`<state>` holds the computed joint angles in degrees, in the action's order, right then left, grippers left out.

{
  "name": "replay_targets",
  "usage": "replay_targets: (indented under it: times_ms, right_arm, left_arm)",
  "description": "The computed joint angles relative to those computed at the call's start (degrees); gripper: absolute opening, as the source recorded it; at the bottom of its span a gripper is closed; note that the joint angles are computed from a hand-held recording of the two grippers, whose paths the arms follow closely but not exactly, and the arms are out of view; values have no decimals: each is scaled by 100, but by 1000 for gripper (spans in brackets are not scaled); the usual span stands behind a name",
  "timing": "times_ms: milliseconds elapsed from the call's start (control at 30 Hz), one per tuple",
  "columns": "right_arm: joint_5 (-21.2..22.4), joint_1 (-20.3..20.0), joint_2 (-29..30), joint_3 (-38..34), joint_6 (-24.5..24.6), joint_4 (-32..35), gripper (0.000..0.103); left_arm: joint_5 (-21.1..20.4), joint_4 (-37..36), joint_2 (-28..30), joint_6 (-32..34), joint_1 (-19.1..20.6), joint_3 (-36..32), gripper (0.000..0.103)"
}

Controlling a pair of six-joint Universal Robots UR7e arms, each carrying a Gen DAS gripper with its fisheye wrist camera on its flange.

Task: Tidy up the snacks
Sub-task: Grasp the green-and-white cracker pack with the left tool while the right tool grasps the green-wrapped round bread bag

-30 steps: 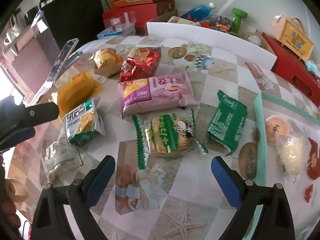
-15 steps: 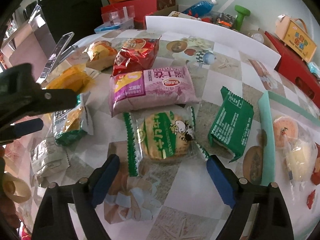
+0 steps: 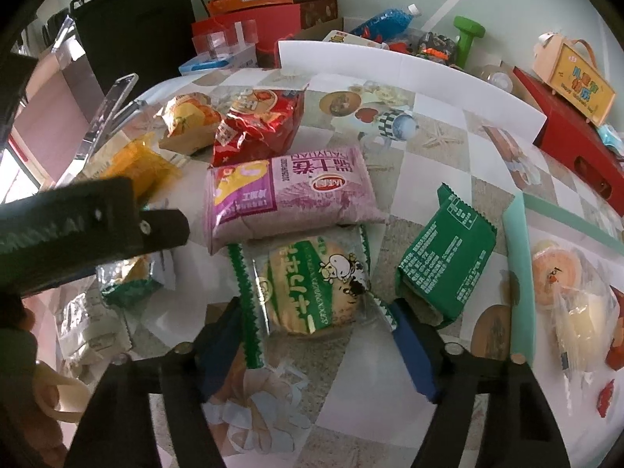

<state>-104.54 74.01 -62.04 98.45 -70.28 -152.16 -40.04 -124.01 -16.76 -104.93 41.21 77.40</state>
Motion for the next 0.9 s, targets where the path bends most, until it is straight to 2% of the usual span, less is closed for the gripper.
replay_targets:
  times_ms: [67, 167, 233, 300, 567, 667, 900]
  right_arm:
    - [32, -6, -6, -26, 35, 64, 71]
    - [67, -13, -23, -37, 48, 115, 67]
    - [82, -21, -32, -41, 48, 139, 66]
    - [105, -27, -41, -52, 62, 187, 63]
    - [173, -33, -106, -44, 8, 302, 58]
    - [246, -35, -170, -3, -20, 326, 57]
    - [469, -40, -357, 58, -16, 433, 57]
  left_arm:
    - [13, 65, 7, -16, 9, -33, 93]
    - [12, 374, 7, -162, -9, -98, 75]
    - [34, 315, 7, -109, -14, -74, 74]
    - [77, 247, 6, -88, -35, -47, 65]
    - [137, 38, 7, -27, -85, 9, 59]
    - [153, -257, -54, 58, -134, 183, 59]
    - [286, -316, -167, -62, -309, 361, 58]
